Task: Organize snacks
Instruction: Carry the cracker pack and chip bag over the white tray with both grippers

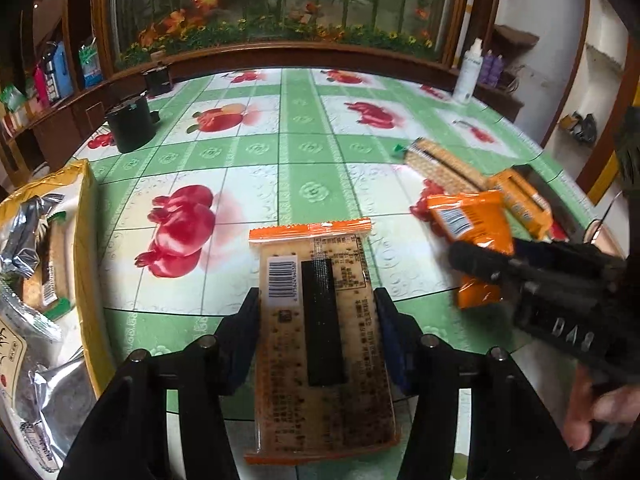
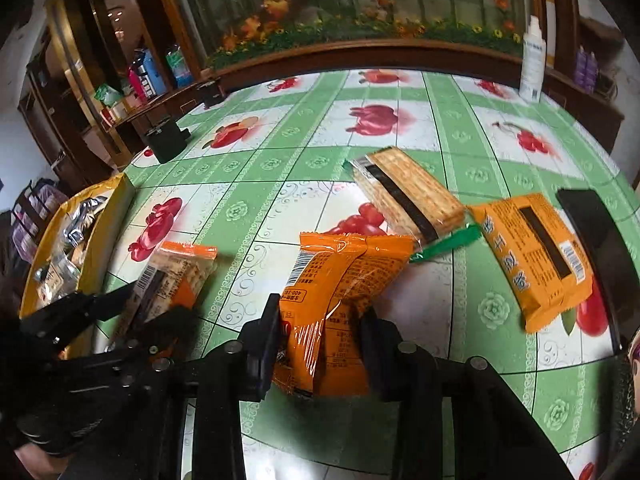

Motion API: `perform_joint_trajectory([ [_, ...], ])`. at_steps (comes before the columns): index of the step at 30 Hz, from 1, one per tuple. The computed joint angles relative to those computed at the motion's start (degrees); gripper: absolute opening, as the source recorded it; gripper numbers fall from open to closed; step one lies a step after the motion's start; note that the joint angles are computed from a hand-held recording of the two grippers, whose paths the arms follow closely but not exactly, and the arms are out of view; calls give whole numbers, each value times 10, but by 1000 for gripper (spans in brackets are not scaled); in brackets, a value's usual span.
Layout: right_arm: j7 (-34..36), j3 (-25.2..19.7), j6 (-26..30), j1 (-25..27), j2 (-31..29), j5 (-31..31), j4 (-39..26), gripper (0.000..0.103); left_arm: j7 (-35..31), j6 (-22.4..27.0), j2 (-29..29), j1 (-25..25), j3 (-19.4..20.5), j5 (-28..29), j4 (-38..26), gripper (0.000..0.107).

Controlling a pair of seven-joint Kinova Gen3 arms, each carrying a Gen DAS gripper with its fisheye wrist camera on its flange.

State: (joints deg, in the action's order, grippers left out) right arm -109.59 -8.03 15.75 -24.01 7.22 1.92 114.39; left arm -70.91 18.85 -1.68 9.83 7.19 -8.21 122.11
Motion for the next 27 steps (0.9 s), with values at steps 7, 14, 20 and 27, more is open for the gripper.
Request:
perform_joint_trajectory([
  [7, 94, -136, -72, 122, -10, -95, 47, 39, -96, -36, -12, 30, -52, 116, 14, 53],
  [14, 129, -242, -93, 234, -4, -126, 54, 39, 29, -23, -76, -40, 26, 61, 34, 53],
  [20, 211, -375, -75, 358, -5, -206, 50, 39, -44, 11, -194, 31, -77, 157, 82, 54],
  [27, 97, -321, -85, 260, -70, -122, 60, 39, -109, 72, -314, 8, -140, 171, 132, 54],
])
